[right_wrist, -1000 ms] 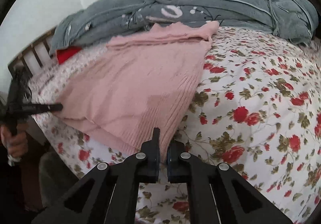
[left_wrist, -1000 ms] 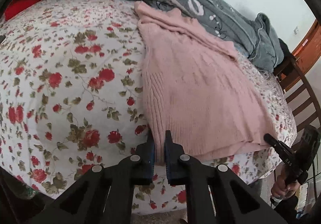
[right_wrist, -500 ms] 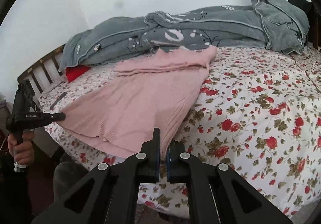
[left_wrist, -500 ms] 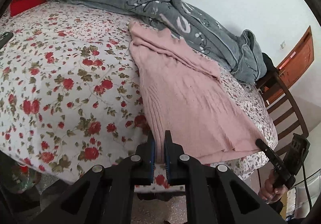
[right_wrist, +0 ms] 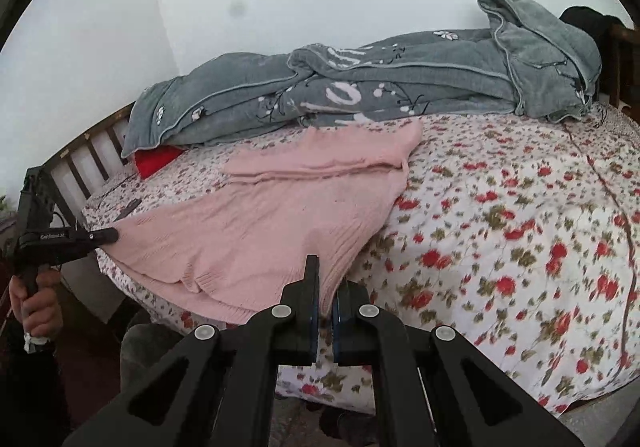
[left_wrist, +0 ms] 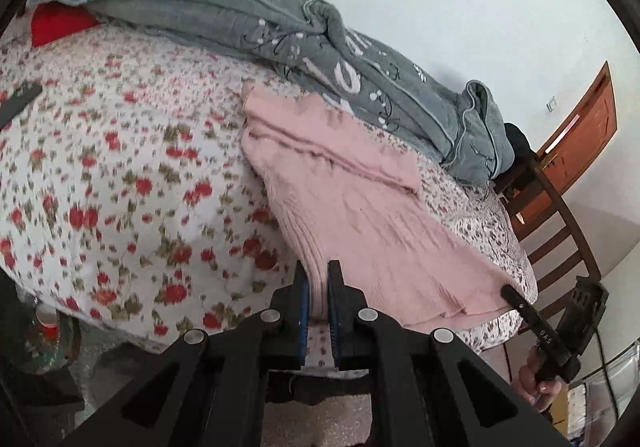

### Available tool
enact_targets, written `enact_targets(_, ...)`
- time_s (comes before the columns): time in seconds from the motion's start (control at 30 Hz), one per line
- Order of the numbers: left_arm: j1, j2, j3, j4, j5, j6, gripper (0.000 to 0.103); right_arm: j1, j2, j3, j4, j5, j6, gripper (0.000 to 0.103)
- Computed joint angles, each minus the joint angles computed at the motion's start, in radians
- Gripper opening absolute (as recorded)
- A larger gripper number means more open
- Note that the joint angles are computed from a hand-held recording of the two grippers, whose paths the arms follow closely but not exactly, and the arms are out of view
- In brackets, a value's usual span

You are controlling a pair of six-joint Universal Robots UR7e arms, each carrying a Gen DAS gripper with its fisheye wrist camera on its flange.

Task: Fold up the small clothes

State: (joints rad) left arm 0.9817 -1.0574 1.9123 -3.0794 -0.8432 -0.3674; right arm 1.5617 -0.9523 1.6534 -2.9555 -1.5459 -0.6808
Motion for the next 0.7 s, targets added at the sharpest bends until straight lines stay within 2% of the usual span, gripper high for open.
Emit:
enact_targets(0.13,-0.004,0.011,-0.051,0.022,0.015,0.003,0.009,0.019,0.019,-0.064,0.036,0.004,0.039,0.005)
enact_targets(0.4,0.014,0.049,-0.227,0.171,0.042,-0.023,0.009,0.065,0.102,-0.253,0.141,-0.019,0.111,0.005)
enact_targets(0.57,0.044,0.107,-0.364,0.244,0.037,-0.012,0.009,0.083,0.196,-0.431,0.235,-0.036,0.142,0.005)
enact_targets(0.7,0.091,0.187,-0.534,0.326,0.002,-0.019,0.009,0.09,0.328,-0.673,0.382,-0.059,0.184,0.005)
